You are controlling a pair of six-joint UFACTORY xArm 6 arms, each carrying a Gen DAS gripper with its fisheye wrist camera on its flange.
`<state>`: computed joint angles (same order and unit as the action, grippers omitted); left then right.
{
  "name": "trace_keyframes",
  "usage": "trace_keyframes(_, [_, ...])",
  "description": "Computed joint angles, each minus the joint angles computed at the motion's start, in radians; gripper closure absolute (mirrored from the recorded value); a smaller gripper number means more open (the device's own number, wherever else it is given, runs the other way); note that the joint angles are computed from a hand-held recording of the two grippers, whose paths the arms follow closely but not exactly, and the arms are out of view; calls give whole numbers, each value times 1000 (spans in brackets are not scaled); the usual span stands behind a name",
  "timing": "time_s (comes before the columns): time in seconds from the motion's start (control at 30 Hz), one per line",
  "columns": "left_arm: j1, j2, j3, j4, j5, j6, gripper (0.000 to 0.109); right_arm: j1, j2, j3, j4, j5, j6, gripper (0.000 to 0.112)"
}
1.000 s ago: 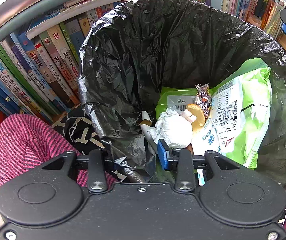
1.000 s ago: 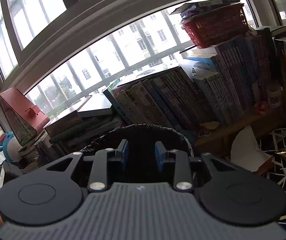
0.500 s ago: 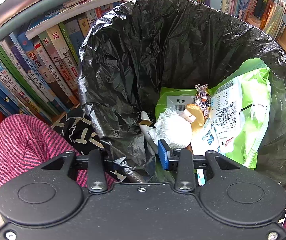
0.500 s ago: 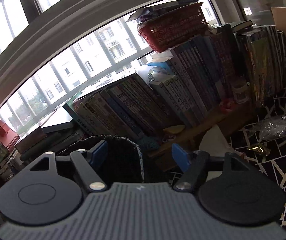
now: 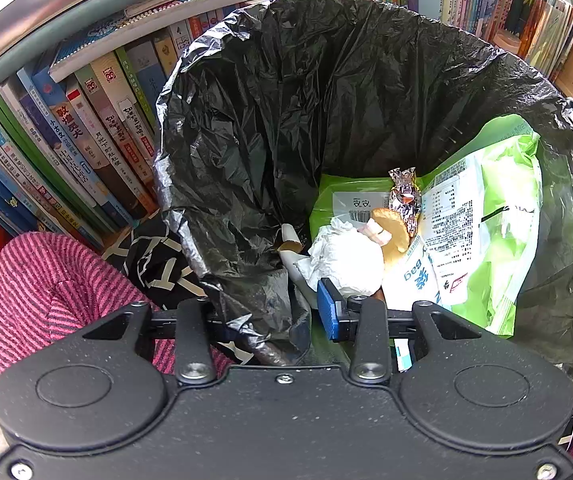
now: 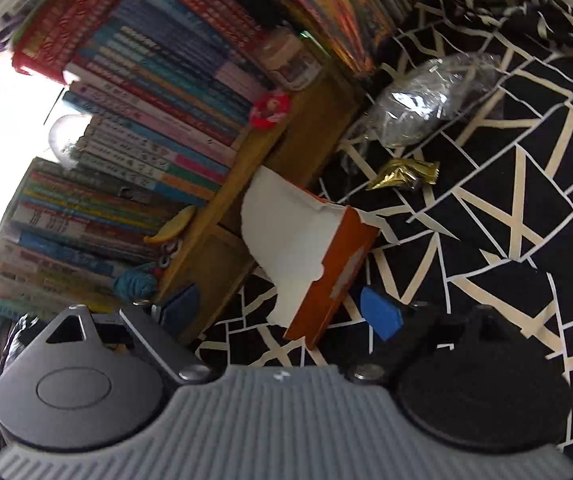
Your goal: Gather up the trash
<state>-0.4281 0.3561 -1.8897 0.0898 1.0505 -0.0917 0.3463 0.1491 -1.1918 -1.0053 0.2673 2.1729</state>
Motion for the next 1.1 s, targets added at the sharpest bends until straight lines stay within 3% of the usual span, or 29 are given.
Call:
trace_keyframes(0.13, [1, 4, -6, 0, 4, 3, 72, -21, 67, -43, 25, -15, 23, 20])
trace_keyframes(0.4, [1, 9, -15, 2, 12, 12, 72, -10, 223, -191, 232, 23, -161, 21])
trace_keyframes(0.47, [1, 10, -17, 4, 14, 13, 72, 2, 253, -221, 309, 53, -249, 31])
trace_keyframes(0.53, [0, 10, -18, 5, 15, 13, 72, 18, 268, -245, 416, 117, -358, 77])
trace_keyframes(0.57, [0, 10, -17, 5, 15, 14, 72, 25, 268, -249, 439, 146, -380, 85])
trace_keyframes(0.73, [1, 9, -16, 4, 14, 15, 72, 36, 181, -166, 354, 194, -322, 98])
trace_keyframes(0.8, [0, 9, -17, 4, 13, 13, 72, 37, 127, -117, 361, 217, -331, 98])
trace_keyframes(1.1, [2, 6, -11, -3, 5, 11, 72, 54, -72, -19, 612, 506, -751, 97])
